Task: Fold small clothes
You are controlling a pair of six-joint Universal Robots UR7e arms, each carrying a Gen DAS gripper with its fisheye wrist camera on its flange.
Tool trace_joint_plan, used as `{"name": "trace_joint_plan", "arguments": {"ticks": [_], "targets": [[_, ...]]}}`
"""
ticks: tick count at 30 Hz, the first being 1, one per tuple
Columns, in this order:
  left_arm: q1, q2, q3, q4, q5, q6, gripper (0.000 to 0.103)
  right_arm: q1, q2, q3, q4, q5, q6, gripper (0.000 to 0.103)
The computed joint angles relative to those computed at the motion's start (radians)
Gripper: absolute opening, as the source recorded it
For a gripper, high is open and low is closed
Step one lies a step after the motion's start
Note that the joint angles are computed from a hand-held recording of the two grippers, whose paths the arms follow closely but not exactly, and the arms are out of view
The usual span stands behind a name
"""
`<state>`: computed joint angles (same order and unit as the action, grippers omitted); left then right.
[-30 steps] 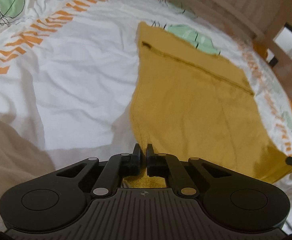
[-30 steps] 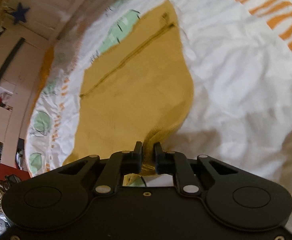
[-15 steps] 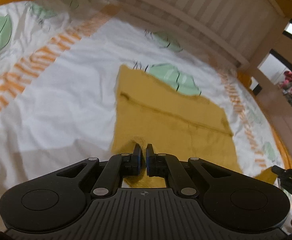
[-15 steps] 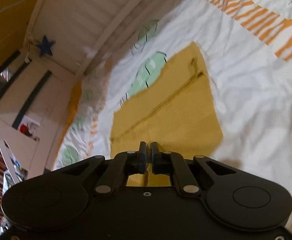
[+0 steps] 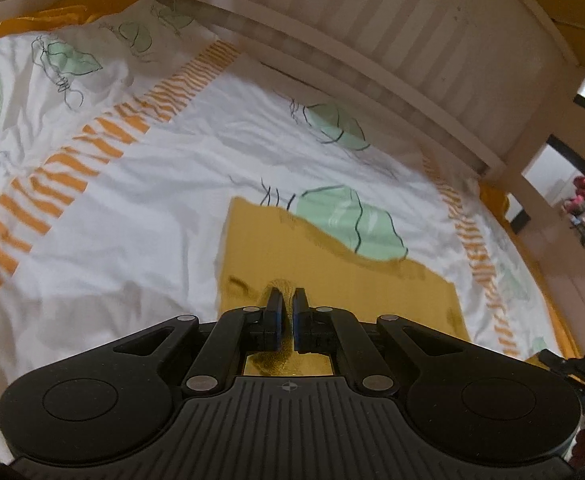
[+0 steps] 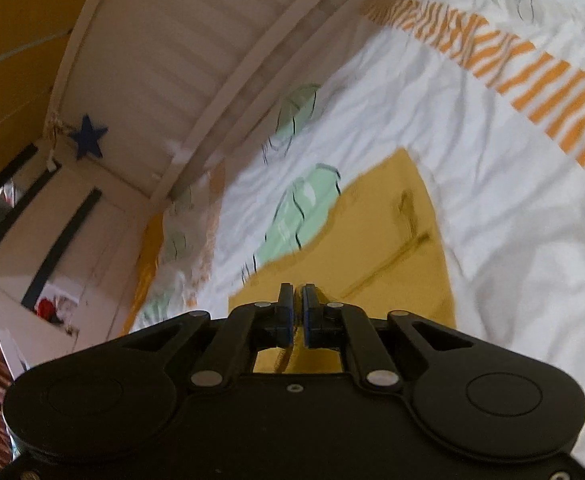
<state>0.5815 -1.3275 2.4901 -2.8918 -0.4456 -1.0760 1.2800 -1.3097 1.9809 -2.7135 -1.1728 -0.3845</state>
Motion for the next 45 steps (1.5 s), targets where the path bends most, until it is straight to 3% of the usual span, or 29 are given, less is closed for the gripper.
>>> {"name": "trace_joint_plan", "arguments": {"ticks": [12, 14, 19, 22, 23, 30, 38, 40, 41, 45], "targets": [[0.231, 0.181, -0.178, -0.305, -0.050, 0.320, 0.004, 0.039, 0.244, -0.222, -0.156, -0.030, 0.100, 0.011], [0.266, 0.205, -0.204, -0.322, -0.062, 0.348, 0.004, 0.040, 0.273, -0.267, -0.096, -0.030, 0.070, 0.015], [0.308, 0.244, -0.222, -0.331, -0.071, 0.359, 0.004, 0.056, 0.271, -0.271, 0.028, -0.136, -0.059, 0.020], [0.319, 0.245, -0.228, -0.274, -0.078, 0.345, 0.004, 0.070, 0.254, -0.250, 0.052, -0.230, -0.124, 0.043], [0.321, 0.246, -0.229, -0.274, -0.080, 0.345, 0.004, 0.069, 0.247, -0.245, 0.056, -0.239, -0.132, 0.048], [0.318, 0.242, -0.225, -0.296, -0.084, 0.364, 0.004, 0.044, 0.188, -0.225, 0.147, -0.207, -0.133, 0.051], [0.315, 0.245, -0.226, -0.304, -0.083, 0.371, 0.004, 0.052, 0.226, -0.231, 0.176, -0.242, -0.177, 0.051], [0.315, 0.246, -0.225, -0.303, -0.082, 0.371, 0.005, 0.050, 0.230, -0.227, 0.179, -0.238, -0.185, 0.035], [0.315, 0.246, -0.225, -0.301, -0.083, 0.370, 0.005, 0.049, 0.230, -0.225, 0.185, -0.232, -0.190, 0.014], [0.312, 0.244, -0.222, -0.300, -0.085, 0.370, 0.004, 0.038, 0.201, -0.198, 0.167, -0.157, -0.174, 0.013]]}}
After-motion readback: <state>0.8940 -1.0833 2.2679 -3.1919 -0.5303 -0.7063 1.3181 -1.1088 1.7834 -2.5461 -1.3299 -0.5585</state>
